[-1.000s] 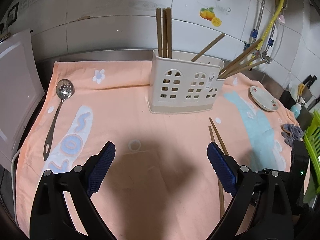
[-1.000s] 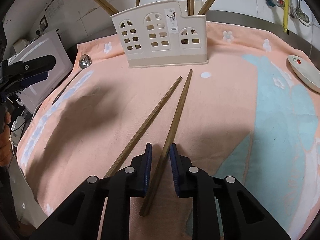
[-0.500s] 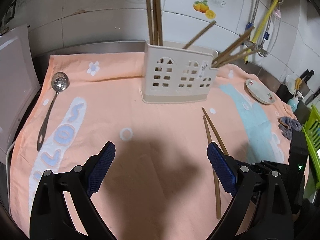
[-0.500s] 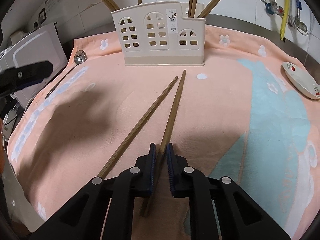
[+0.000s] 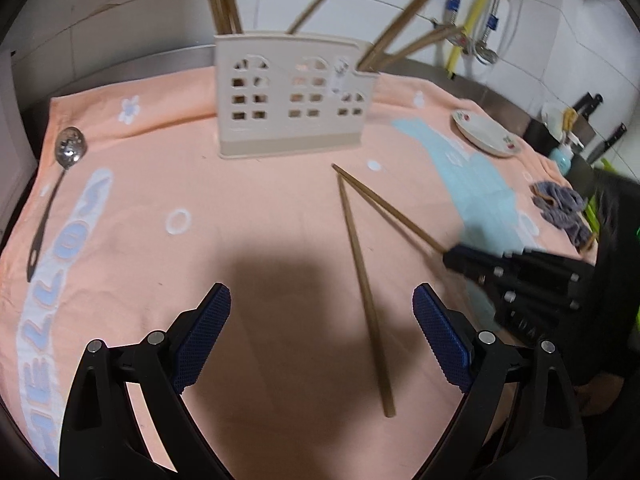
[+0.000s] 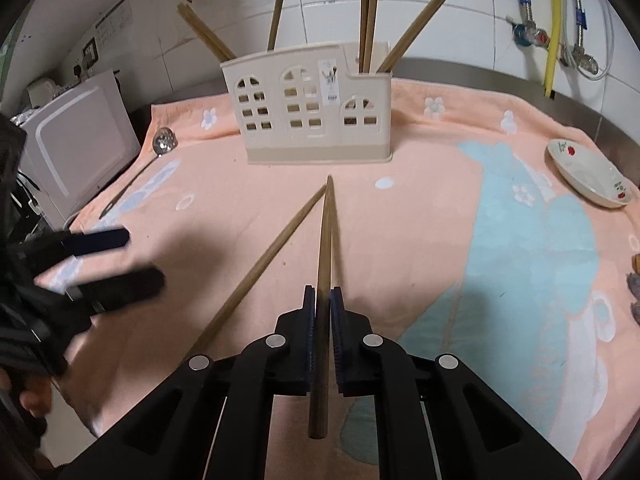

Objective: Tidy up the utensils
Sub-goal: 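Lower the left and right grippers and each pinch one of the last chopsticks, then lift the last chopsticks upright and lower them into the cream holder with both grippers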

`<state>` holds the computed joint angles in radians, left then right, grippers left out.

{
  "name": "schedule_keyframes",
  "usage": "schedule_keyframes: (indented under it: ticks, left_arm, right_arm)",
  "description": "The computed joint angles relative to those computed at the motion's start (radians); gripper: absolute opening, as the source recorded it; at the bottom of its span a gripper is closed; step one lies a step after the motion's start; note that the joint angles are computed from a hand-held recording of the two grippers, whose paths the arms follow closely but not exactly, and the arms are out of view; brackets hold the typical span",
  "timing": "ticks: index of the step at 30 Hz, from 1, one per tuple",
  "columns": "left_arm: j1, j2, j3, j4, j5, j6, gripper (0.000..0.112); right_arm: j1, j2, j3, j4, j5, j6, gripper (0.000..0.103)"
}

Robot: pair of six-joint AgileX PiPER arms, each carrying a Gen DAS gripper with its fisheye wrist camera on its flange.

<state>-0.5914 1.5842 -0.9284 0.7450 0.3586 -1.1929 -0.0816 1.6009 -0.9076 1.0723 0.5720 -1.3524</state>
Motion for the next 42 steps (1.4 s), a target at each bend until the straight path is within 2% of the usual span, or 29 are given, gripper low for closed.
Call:
schedule_keyframes:
  ticks: [4, 7, 10, 12, 15, 22, 25, 27, 33, 42]
  left_arm:
    - [-0.018, 0.041, -0.014, -0.051, -0.022, 0.047, 0.081]
    - [-0.024, 0.069, -0.023, -0.094, -0.044, 0.085, 0.069]
    - [-0.022, 0.096, -0.035, -0.160, -0.066, 0.148, 0.056]
    - [-0.019, 0.114, -0.042, -0.210, -0.085, 0.195, 0.041]
    - [-0.020, 0.144, -0.054, -0.238, -0.096, 0.216, 0.026]
    - [-0.033, 0.167, -0.075, -0.162, -0.071, 0.127, 0.017]
    - [-0.057, 0.179, -0.095, -0.098, -0.025, 0.067, 0.015]
    - [-0.068, 0.189, -0.114, -0.070, 0.013, 0.041, 0.008]
    - [-0.051, 0.161, -0.112, -0.114, 0.027, 0.102, 0.007]
    - [-0.027, 0.045, -0.111, -0.009, 0.068, 0.079, 0.006]
  right_arm:
    - [-0.025, -0.018, -0.007, 0.022, 0.028, -0.021, 0.007]
    - [-0.045, -0.033, -0.009, 0.037, 0.048, -0.037, 0.007]
    - [-0.063, -0.045, -0.010, 0.052, 0.063, -0.053, 0.007]
    - [-0.074, -0.049, -0.013, 0.063, 0.072, -0.060, 0.007]
    - [-0.089, -0.056, -0.015, 0.078, 0.085, -0.074, 0.007]
    - [-0.102, -0.064, -0.023, 0.094, 0.101, -0.087, 0.006]
    - [-0.102, -0.069, -0.020, 0.099, 0.105, -0.092, 0.006]
    - [-0.102, -0.072, -0.019, 0.102, 0.107, -0.094, 0.006]
    - [-0.115, -0.087, -0.028, 0.110, 0.119, -0.097, 0.006]
    - [-0.142, -0.082, -0.117, 0.103, 0.181, -0.061, 0.006]
